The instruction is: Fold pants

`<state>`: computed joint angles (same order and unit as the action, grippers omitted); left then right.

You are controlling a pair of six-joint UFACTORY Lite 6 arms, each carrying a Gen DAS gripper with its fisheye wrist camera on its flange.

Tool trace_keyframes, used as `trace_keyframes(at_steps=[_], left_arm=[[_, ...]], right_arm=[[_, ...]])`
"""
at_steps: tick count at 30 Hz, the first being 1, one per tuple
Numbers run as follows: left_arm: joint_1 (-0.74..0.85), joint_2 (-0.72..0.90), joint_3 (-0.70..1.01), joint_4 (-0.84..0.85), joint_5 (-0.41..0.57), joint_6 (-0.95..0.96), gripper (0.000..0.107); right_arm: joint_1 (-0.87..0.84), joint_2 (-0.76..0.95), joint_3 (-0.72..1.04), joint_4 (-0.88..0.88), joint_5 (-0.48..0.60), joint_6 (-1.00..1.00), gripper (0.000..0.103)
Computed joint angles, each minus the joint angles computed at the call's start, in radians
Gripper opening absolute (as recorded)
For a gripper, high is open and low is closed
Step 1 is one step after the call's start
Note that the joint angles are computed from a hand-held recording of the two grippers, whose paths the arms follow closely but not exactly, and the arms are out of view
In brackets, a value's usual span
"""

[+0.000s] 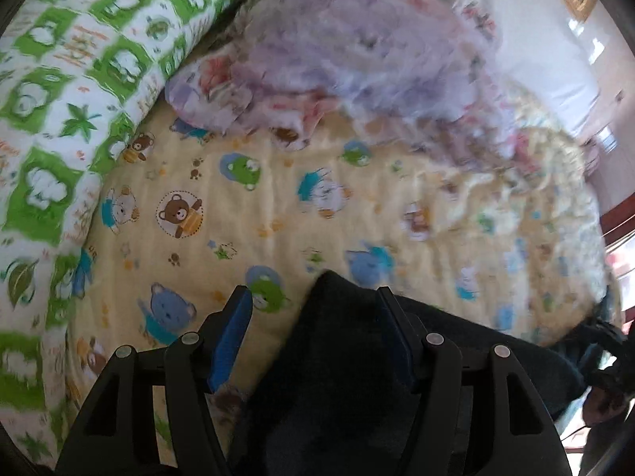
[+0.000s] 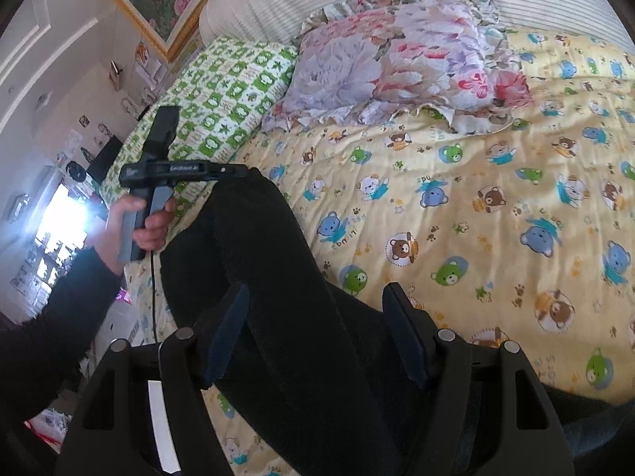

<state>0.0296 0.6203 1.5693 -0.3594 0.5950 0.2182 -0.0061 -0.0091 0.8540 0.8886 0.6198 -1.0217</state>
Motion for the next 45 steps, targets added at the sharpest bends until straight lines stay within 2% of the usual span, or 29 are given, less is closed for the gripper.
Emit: trace_keyframes(at_steps=[2, 5, 6, 7, 9, 11, 13, 14, 15, 18, 25, 30, 33, 38, 45], left_arm=[[0.01, 0.062, 0.06, -0.041, 0.046, 0.043, 0.066], [0.004, 0.067, 0.057, -0.051, 0.031, 0.076, 0.066], [-0.001, 0.057, 0.041, -0.052, 0.021, 0.081, 0.058], [0.0, 0.048, 0.027, -0.087, 0.021, 0.12, 0.039], [-0.014, 0.003, -0.036, -0.118, -0.012, 0.148, 0.037], [-0.02, -0.051, -0.108, -0.139, -0.05, 0.178, 0.035], [-0.019, -0.109, -0.178, -0.168, -0.081, 0.194, 0.034], [-0.018, -0.144, -0.218, -0.192, -0.099, 0.21, 0.034], [-0.014, -0.187, -0.264, -0.22, -0.117, 0.234, 0.034], [0.021, -0.341, -0.408, -0.37, -0.14, 0.374, 0.032], [0.09, -0.69, -0.681, -0.695, -0.125, 0.653, 0.024], [0.185, -0.901, -0.864, -0.916, -0.027, 0.861, 0.018], [0.234, -0.998, -0.988, -0.983, 0.022, 0.925, 0.017], [0.332, -1.13, -1.158, -1.0, 0.1, 0.956, 0.015], [0.478, -1.283, -1.33, -0.943, 0.2, 0.974, 0.012]], right_arm=[[0.005, 0.036, 0.017, -0.008, -0.008, 0.001, 0.071], [0.003, 0.081, 0.036, -0.024, -0.013, 0.015, 0.071], [0.0, 0.092, 0.041, -0.024, -0.008, 0.016, 0.071], [-0.004, 0.106, 0.048, -0.021, 0.005, 0.016, 0.071], [-0.015, 0.129, 0.053, 0.011, 0.051, -0.012, 0.071], [-0.005, 0.125, 0.042, 0.021, 0.052, -0.033, 0.07], [0.015, 0.109, 0.031, 0.007, 0.044, -0.036, 0.057], [0.021, 0.105, 0.028, 0.004, 0.044, -0.036, 0.038], [0.027, 0.092, 0.02, 0.004, 0.037, -0.038, 0.028], [0.031, 0.041, -0.011, 0.018, 0.03, -0.062, 0.01], [0.08, -0.108, -0.099, 0.016, 0.007, -0.065, 0.007], [0.122, -0.221, -0.18, 0.041, 0.031, -0.109, 0.007], [0.14, -0.252, -0.225, 0.032, 0.041, -0.108, 0.007], [0.159, -0.29, -0.302, 0.035, 0.052, -0.125, 0.007], [0.225, -0.287, -0.345, 0.017, 0.007, -0.103, 0.007]])
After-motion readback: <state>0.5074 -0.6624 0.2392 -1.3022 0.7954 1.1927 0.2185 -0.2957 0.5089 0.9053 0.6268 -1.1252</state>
